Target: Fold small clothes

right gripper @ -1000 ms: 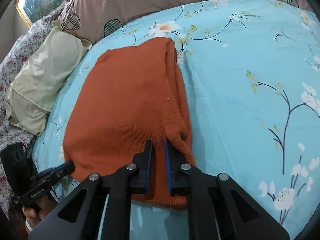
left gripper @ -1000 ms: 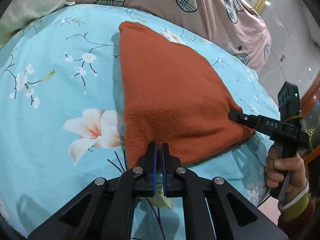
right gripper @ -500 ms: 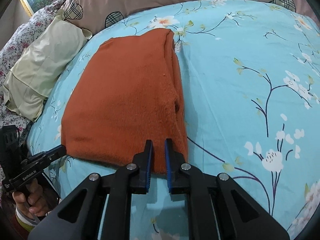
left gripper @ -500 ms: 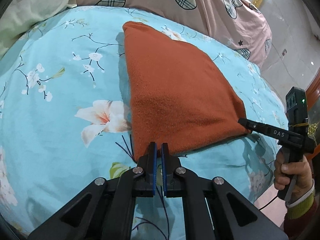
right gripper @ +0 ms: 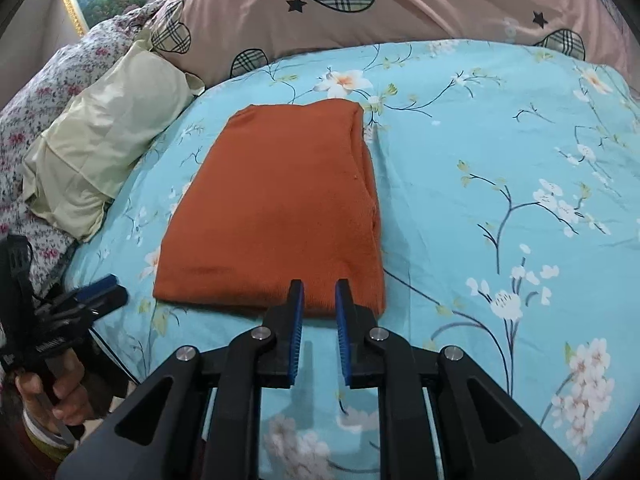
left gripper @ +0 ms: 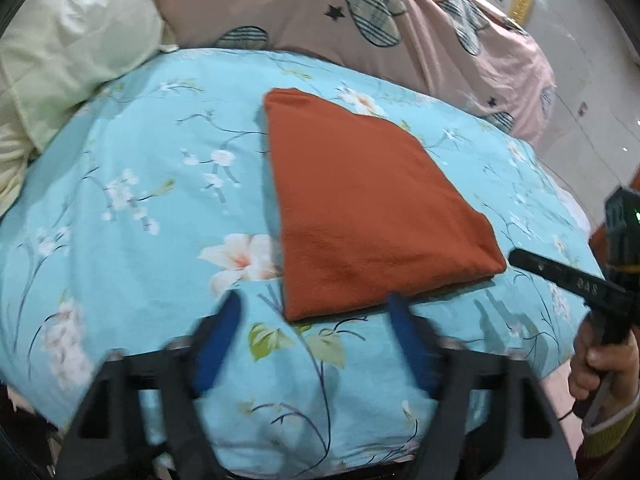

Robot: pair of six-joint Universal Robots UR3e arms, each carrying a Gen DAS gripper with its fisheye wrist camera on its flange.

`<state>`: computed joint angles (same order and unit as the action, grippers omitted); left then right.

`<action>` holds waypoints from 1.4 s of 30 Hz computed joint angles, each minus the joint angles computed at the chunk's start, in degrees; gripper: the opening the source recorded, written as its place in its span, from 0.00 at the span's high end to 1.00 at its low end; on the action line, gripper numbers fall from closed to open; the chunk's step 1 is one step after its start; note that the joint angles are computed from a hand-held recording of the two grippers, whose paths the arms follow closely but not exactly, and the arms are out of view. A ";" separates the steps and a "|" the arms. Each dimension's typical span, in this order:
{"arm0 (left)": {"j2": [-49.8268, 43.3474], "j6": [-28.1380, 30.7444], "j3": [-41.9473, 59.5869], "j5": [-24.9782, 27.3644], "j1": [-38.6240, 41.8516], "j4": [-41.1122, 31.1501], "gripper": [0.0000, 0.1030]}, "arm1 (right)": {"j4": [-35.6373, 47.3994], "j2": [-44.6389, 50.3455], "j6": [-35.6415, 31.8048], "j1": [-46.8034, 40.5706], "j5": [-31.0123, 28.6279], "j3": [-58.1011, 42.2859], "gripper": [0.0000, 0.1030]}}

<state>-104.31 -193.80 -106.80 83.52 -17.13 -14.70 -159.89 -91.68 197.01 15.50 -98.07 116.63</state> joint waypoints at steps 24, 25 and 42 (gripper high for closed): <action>1.34 0.96 -2.22 23.42 -14.16 -4.83 0.15 | 0.57 -7.72 -0.61 6.35 -4.17 8.51 0.16; 1.32 0.59 -1.34 24.69 -14.63 -6.08 0.13 | 0.46 -8.20 -0.67 6.47 -4.58 8.67 0.15; 6.55 -1.48 -3.02 22.03 -12.76 -3.47 0.12 | -0.28 -8.44 -0.90 9.70 -7.06 7.46 0.06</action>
